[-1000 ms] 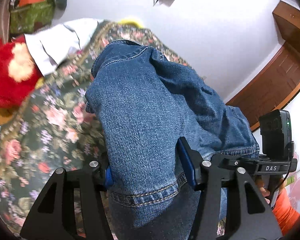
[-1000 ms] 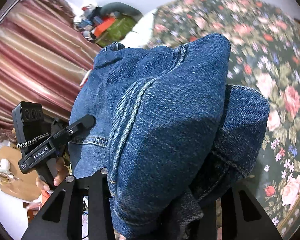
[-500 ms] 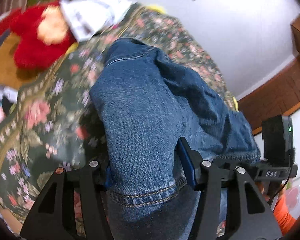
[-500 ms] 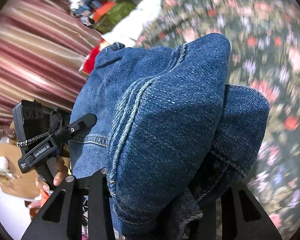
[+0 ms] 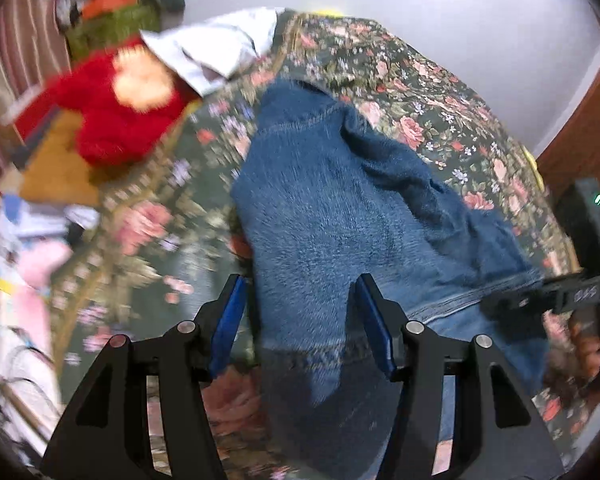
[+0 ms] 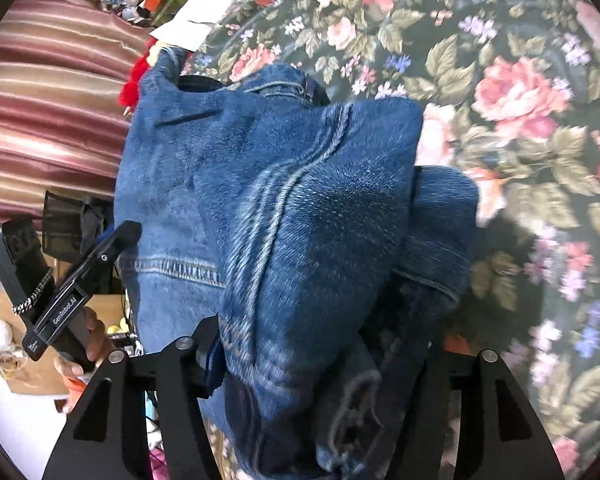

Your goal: Fold large clothes

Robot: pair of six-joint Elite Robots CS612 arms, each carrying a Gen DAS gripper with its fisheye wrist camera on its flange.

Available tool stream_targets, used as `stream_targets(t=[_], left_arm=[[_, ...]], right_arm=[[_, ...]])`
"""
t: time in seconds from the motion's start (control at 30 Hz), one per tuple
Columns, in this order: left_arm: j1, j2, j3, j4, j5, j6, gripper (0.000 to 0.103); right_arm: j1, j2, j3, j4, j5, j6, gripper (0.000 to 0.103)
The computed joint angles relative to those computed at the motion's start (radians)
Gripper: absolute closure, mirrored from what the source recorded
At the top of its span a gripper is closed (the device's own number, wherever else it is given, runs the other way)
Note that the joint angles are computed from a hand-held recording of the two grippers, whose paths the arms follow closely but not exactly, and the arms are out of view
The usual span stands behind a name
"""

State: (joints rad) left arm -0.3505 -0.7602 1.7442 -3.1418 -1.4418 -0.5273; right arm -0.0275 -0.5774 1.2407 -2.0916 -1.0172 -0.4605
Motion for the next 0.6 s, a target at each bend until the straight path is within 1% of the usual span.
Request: stream_targets(t=[0.03,0.1,0.13,0.17,0.2,0.23,0.27,0.3,0.33,0.37,0.4,0.43,0.47,0.53,0.6], left_arm=[[-0.005,-0.007,0.009,-0.012,0.013,0.007,0.046],[-0.016,-0.020,0.030,-0.049,0.015,0.017,0.045],[-0.022,-0.022,0.035,-0.059,0.020,0.020,0.041],[-0.031,-0.023,0.042,-0.068,0.033,0.026,0.038],[-0.044,-0.021,0.051,-0.074,0.059,0.037,0.033],[-0.054,-0.019,0.055,-0.062,0.082,0.044,0.032],[-0.062,-0.017,0.053,-0.030,0.103,0.045,0.032],[-0.069,-0.014,0.049,0.012,0.117,0.041,0.031],[-0.077,-0.005,0.050,0.038,0.140,0.029,0.030],[-0.082,0.000,0.059,0.022,0.159,0.012,0.028],[-0.084,0.003,0.067,0.007,0.165,-0.004,0.023],[-0.081,0.004,0.078,-0.010,0.150,-0.027,0.020],[-0.077,0.003,0.085,-0.015,0.134,-0.048,0.019],[-0.069,-0.003,0.101,-0.027,0.106,-0.091,0.018],[-0.070,-0.015,0.108,-0.001,0.117,-0.102,0.019]], right_arm=[[0.000,-0.009,0.013,-0.021,-0.006,-0.003,0.045],[0.008,-0.048,0.078,-0.146,-0.054,-0.025,0.045],[0.010,-0.062,0.101,-0.192,-0.072,-0.039,0.044],[0.017,-0.080,0.137,-0.267,-0.102,-0.065,0.041],[0.021,-0.090,0.160,-0.316,-0.128,-0.089,0.039],[0.029,-0.101,0.189,-0.379,-0.167,-0.127,0.034],[0.032,-0.107,0.210,-0.421,-0.195,-0.158,0.029],[0.034,-0.109,0.223,-0.450,-0.218,-0.176,0.027],[0.034,-0.110,0.236,-0.480,-0.239,-0.183,0.021],[0.024,-0.116,0.255,-0.499,-0.249,-0.194,0.016],[0.021,-0.116,0.259,-0.506,-0.260,-0.193,0.015],[0.017,-0.116,0.262,-0.504,-0.263,-0.193,0.013],[0.002,-0.121,0.272,-0.494,-0.248,-0.200,0.012],[-0.015,-0.123,0.271,-0.461,-0.221,-0.196,0.012],[-0.021,-0.129,0.270,-0.445,-0.223,-0.191,0.012]])
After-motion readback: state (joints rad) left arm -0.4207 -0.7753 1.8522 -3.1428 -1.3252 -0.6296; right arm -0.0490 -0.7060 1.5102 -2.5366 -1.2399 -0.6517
